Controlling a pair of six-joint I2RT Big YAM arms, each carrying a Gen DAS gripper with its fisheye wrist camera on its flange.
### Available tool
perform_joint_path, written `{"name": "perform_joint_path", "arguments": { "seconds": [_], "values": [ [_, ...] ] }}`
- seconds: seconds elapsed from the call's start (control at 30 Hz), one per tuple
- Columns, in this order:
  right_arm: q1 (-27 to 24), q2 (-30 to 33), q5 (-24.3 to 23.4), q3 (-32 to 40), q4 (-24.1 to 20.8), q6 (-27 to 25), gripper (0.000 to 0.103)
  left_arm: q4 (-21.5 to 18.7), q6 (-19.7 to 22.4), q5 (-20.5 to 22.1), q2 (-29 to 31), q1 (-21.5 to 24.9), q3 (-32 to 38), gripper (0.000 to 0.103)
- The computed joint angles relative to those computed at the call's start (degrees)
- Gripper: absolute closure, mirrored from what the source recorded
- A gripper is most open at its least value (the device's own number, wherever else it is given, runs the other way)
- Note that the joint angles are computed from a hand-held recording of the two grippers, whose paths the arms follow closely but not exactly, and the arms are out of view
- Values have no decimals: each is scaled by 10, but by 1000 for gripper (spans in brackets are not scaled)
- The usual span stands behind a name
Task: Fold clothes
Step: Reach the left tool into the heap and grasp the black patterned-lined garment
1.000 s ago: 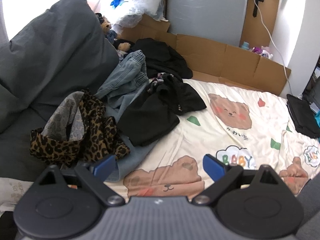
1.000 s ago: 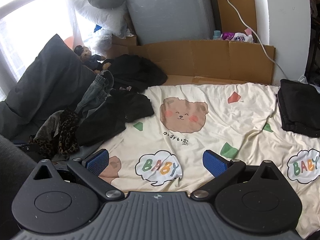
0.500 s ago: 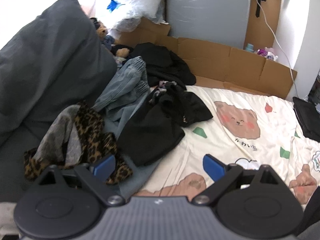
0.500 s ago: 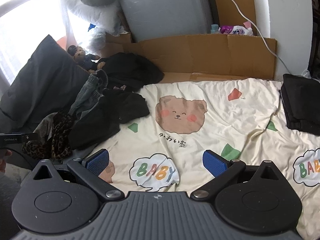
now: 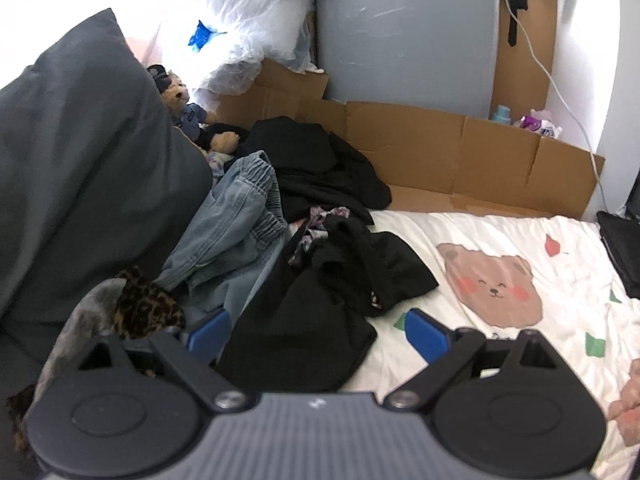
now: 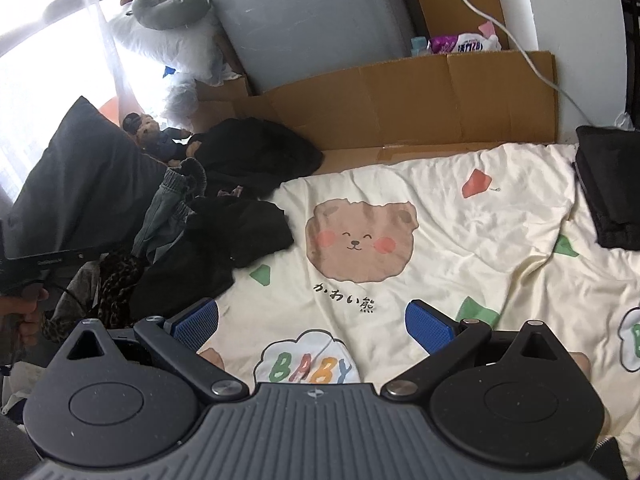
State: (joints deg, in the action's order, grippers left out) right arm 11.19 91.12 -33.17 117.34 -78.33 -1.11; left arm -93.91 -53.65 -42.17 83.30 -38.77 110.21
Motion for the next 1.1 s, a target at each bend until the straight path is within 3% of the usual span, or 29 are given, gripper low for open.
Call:
{"name": "perform_joint_path", "arguments": {
  "seconds": [0.2, 0.33, 0.53, 0.77, 0.97, 1.1],
  "values": [
    [9, 22, -8, -17, 48, 25, 1, 110, 50, 5, -19, 43, -89, 7],
    [17, 40, -14, -20, 73, 35, 1, 163, 56, 24, -25, 74, -137, 7],
    [23, 54, -26, -34, 114, 55, 1, 170, 23, 32, -22, 105, -164, 7],
    [29, 90, -45, -14, 129, 43, 1, 187, 32, 47, -10, 122, -181, 7],
    [25, 92, -56, -39, 142, 40, 1, 169, -25, 79, 23, 122, -184, 7],
    [19, 87, -50, -54, 134, 20, 1, 145, 6, 74, 58, 112, -168, 5]
  ]
}}
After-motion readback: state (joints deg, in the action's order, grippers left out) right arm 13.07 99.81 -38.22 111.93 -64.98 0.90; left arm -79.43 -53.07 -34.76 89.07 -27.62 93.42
